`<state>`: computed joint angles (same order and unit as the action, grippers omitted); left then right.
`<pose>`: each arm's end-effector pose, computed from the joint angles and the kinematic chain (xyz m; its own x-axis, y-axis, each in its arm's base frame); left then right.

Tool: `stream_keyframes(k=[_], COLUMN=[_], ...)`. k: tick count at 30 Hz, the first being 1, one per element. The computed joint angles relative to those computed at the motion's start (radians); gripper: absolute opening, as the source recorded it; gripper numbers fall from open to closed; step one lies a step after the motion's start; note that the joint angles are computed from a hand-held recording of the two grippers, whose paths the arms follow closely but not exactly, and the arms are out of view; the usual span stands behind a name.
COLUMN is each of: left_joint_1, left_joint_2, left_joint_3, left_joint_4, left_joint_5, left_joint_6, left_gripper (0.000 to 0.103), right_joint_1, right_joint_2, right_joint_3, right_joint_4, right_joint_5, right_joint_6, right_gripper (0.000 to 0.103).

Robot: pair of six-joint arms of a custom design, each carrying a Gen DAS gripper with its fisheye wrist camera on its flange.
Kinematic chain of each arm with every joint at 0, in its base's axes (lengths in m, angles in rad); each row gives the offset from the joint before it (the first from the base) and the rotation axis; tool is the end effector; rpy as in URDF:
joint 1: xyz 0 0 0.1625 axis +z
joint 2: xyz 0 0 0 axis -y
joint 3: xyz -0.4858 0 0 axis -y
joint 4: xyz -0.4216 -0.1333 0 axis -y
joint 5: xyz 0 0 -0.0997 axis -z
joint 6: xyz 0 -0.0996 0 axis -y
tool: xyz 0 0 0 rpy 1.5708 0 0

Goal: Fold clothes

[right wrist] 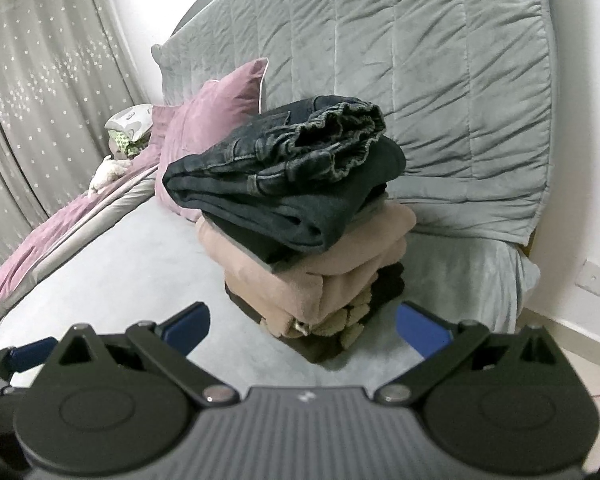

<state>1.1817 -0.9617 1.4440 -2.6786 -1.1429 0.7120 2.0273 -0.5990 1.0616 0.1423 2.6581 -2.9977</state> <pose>-0.1363 -0.7929 0.3503 -0.5062 0.5812 -0.6372 0.8430 0.4892 -0.2235 0.3755 -0.6622 0.1399 -0.7666 0.5173 0.3803 -0.1422 0.4408 -0.8863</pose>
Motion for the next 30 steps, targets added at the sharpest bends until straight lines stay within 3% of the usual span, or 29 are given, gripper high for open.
stream_keyframes(k=[30], left_joint_1=[-0.006], left_joint_2=[-0.004], left_joint_3=[0.002], left_joint_4=[0.018], left_joint_5=[-0.017], left_joint_6=[-0.003], left_gripper=[0.103], right_joint_1=[-0.002], right_joint_2=[-0.006], right_joint_3=[0.010], right_joint_4=[0.006], right_joint_5=[-0.021], right_joint_6=[0.021], right_gripper=[0.103])
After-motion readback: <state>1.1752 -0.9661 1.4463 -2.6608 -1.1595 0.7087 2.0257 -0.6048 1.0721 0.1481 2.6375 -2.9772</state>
